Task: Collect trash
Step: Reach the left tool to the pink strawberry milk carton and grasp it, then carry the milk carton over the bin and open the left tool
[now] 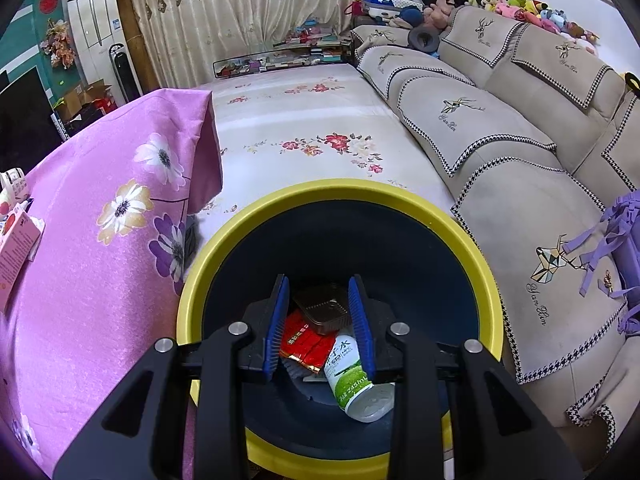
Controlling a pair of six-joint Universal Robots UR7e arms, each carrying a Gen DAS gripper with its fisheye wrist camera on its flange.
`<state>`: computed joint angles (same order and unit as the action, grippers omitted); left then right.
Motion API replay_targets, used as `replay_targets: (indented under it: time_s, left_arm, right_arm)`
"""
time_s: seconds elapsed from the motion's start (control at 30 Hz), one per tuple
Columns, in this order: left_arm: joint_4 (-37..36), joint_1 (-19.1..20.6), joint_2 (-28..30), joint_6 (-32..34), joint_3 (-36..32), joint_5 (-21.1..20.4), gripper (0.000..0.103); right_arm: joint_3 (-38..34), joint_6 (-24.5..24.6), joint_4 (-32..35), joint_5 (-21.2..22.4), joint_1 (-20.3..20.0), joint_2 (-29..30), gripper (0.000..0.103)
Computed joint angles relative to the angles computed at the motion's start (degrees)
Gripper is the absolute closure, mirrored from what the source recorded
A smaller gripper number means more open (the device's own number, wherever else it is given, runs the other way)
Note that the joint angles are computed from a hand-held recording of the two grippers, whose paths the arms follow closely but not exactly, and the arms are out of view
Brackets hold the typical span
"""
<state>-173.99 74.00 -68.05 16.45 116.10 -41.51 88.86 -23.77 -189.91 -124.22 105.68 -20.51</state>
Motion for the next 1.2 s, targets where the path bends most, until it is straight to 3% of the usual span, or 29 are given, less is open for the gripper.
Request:
replay_targets:
  time_s: [0.13, 0.23, 0.4, 0.63, 0.9, 1.2]
  left_arm:
    - [0.2, 0.0, 3.1, -0.2, -2.3, 3.3, 0.033]
    - [-1.0, -0.2, 4.6, 0.4, -3.0, 5.4, 0.036]
    - [-3.4, -0.7, 5.9, 0.8, -2.9, 8.6, 0.054]
    - [-5.6, -2.1, 4.3, 0.7, -0.3, 8.1, 0.054]
    - [-8.0, -7.1, 3.1, 1.3, 3.3, 6.9, 0.054]
    - [-3.8, -11.0, 9.4, 0.8, -1.9, 0.4, 0.054]
  right_arm:
    - [0.0, 0.2, 0.4, 0.0, 0.0, -0.1, 0.073]
    - [0.1, 0.2, 0.5, 0.2, -0.2, -0.3, 0.073]
    - [0.5, 0.4, 0.2, 0.4, -0.5, -0.5, 0.073]
    - [1.5, 0.6, -0.6, 1.0, -0.6, -1.0, 0.073]
    - [4.1, 0.5, -2.5, 2.0, -0.9, -2.8, 0.073]
    - [10.1, -1.5, -8.4, 2.6, -1.3, -7.1, 0.073]
